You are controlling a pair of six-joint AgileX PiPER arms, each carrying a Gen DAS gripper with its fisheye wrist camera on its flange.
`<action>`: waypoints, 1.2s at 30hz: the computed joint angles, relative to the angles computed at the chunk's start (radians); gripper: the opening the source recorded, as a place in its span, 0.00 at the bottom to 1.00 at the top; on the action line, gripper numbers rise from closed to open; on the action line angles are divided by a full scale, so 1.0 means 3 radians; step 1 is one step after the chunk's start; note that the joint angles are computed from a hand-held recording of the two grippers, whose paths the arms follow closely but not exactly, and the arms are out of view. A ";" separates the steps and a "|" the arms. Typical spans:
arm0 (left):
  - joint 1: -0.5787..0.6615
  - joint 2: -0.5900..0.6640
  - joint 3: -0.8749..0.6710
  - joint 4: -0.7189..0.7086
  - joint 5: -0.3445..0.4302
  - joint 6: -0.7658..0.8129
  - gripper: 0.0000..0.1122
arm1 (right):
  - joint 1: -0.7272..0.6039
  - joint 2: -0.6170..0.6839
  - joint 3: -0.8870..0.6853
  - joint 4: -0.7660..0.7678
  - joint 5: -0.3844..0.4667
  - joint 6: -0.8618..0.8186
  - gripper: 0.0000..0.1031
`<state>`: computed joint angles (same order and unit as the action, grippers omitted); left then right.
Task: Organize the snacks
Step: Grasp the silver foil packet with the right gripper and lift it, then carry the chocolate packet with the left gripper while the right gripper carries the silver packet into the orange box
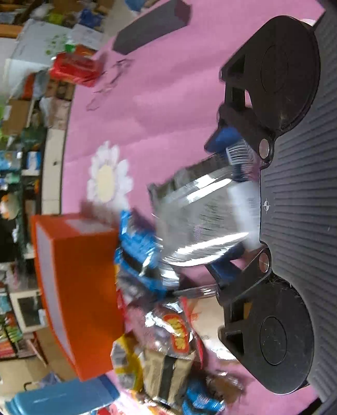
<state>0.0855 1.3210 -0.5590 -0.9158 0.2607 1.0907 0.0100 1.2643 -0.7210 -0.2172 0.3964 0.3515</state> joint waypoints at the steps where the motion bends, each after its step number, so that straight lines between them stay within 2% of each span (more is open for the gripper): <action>1: 0.0052 -0.0010 -0.0018 -0.0028 0.0053 0.0011 0.28 | -0.0055 -0.0080 0.0044 0.0139 -0.0046 -0.0112 0.55; 4: 0.0342 -0.0079 -0.0056 -0.0324 0.0372 0.0312 0.28 | -0.0075 -0.0280 0.0119 0.0170 -0.0019 -0.0081 0.55; 8: 0.0521 -0.0214 -0.0150 -0.0267 0.0598 0.0272 0.28 | -0.0181 -0.0574 0.0142 0.0665 0.0152 -0.0432 0.55; 12: 0.0593 -0.0235 -0.0447 -0.0123 0.0842 0.0021 0.27 | -0.0049 -0.0744 -0.0070 0.0515 0.0288 -0.0234 0.55; 14: 0.0583 -0.0100 -0.0748 -0.0222 0.1016 -0.0005 0.27 | 0.0016 -0.0718 -0.0245 0.0502 0.0289 -0.0221 0.55; 16: 0.0409 0.0102 -0.1116 -0.0166 0.1009 -0.0238 0.27 | 0.0061 -0.0523 -0.0533 0.0601 0.0252 -0.0345 0.55; 18: 0.0156 0.0350 -0.1510 -0.0136 0.0899 -0.0405 0.27 | 0.0152 -0.0230 -0.0867 0.0475 0.0171 -0.0262 0.55; 20: -0.0122 0.0681 -0.2003 0.0115 0.0775 -0.0791 0.27 | 0.0213 0.0148 -0.1266 0.0399 0.0112 -0.0229 0.55; 23: -0.0428 0.1226 -0.2729 0.0502 0.0734 -0.1326 0.27 | 0.0254 0.0754 -0.1893 0.0356 0.0138 -0.0283 0.55; 26: -0.0674 0.1741 -0.3410 0.1116 0.0818 -0.1962 0.27 | 0.0253 0.1354 -0.2536 0.0534 0.0296 -0.0527 0.55; 29: -0.0819 0.2202 -0.3969 0.1511 0.0978 -0.2365 0.29 | 0.0266 0.1846 -0.3050 0.0568 0.0436 -0.0683 0.55; 31: -0.0869 0.2451 -0.4276 0.1713 0.1108 -0.2587 0.40 | 0.0267 0.2110 -0.3330 0.0589 0.0515 -0.0751 0.58; 32: -0.0895 0.2541 -0.4403 0.1856 0.1174 -0.2740 0.50 | 0.0256 0.2204 -0.3422 0.0617 0.0541 -0.0788 0.61; 33: -0.0893 0.2544 -0.4396 0.1866 0.1148 -0.2767 0.50 | 0.0247 0.2270 -0.3497 0.0660 0.0562 -0.0817 0.69; 36: -0.0819 0.2284 -0.4002 0.1452 0.0965 -0.2364 0.53 | 0.0194 0.2131 -0.3312 0.0962 0.0381 -0.1018 0.74</action>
